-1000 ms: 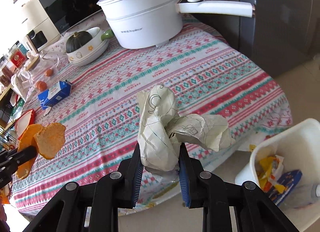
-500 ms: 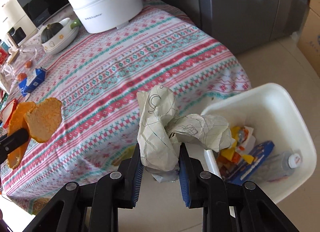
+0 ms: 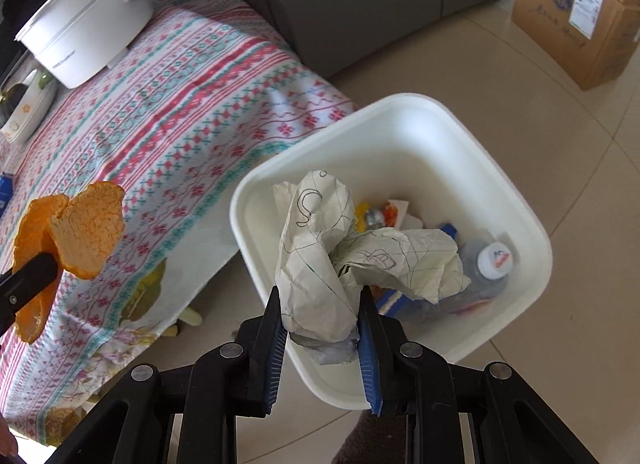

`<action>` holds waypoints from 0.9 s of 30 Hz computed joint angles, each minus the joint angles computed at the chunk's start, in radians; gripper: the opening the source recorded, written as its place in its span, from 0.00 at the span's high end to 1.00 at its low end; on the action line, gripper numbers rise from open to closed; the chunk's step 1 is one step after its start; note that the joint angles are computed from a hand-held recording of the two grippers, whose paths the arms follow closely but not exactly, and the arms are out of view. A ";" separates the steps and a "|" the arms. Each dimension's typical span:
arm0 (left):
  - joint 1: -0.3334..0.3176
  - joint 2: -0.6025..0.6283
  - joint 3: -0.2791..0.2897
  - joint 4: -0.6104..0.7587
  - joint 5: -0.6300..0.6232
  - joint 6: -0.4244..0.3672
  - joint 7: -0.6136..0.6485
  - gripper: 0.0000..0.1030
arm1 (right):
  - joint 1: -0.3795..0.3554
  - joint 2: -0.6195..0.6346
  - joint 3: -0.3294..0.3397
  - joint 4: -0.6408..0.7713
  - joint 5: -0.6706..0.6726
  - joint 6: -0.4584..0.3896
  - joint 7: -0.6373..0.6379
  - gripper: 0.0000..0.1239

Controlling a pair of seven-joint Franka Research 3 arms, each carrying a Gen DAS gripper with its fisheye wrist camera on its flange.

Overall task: Collect trash
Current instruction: 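Open the right tool to drop the tissue while the left tool drops the crust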

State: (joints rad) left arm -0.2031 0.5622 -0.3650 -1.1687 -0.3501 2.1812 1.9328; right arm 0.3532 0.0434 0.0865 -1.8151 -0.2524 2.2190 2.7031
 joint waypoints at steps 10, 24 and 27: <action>-0.092 0.109 -0.019 0.094 0.043 -0.005 -0.030 0.84 | -0.045 -0.078 -0.001 -0.109 0.023 0.000 0.023 0.76; -0.175 0.172 0.043 0.167 0.194 0.039 -0.109 0.32 | -0.080 -0.108 0.010 -0.154 0.029 -0.019 0.038 0.76; -0.163 0.157 0.043 0.146 0.223 0.048 -0.110 0.29 | -0.078 -0.101 0.013 -0.145 0.027 -0.023 0.039 0.76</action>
